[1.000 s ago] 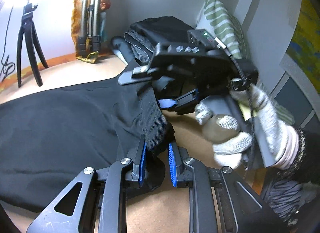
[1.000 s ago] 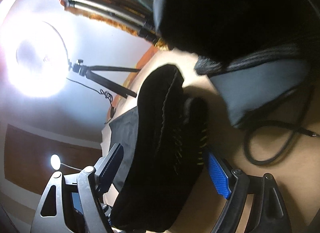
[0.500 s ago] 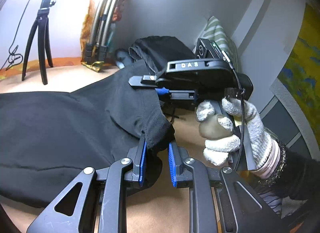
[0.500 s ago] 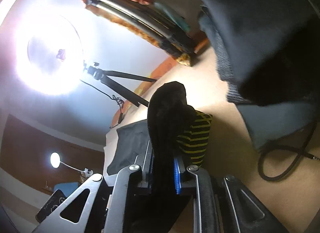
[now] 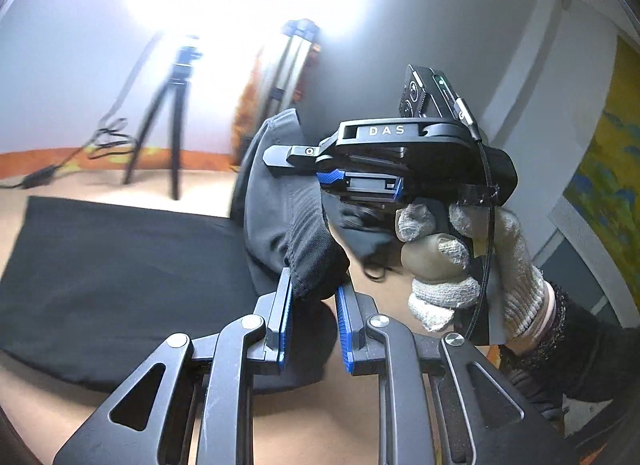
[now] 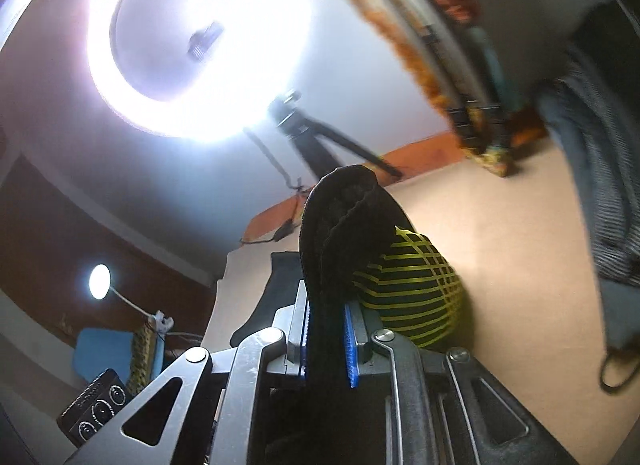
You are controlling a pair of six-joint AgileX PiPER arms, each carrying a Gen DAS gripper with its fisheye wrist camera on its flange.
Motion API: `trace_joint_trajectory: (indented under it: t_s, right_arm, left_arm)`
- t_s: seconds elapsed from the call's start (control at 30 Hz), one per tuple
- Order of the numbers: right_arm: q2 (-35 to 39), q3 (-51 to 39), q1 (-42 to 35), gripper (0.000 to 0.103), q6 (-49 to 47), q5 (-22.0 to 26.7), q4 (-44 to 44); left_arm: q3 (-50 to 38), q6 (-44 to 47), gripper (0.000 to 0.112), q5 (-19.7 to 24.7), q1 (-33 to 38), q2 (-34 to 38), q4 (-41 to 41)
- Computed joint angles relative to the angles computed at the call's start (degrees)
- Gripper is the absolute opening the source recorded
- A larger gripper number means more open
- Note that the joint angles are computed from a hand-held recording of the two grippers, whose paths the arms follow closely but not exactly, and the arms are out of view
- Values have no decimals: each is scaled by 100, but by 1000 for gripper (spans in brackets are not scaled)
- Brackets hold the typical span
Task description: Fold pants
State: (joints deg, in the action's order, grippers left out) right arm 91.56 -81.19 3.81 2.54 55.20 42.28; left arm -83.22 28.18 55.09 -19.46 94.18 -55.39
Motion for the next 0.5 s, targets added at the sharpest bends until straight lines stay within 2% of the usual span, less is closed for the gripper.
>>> trace_joint_trajectory:
  t_s: [0.13, 0.3, 0.5]
  right_arm:
    - [708, -863, 757, 12, 597, -97, -542]
    - [1669, -2009, 1439, 12, 1217, 38, -1080]
    - [3053, -3878, 2071, 12, 1984, 626, -1628]
  left_arm:
    - [361, 217, 18, 113, 535, -138, -114]
    - [736, 541, 18, 259, 1228, -115, -299]
    - [861, 594, 18, 407, 1795, 59, -145]
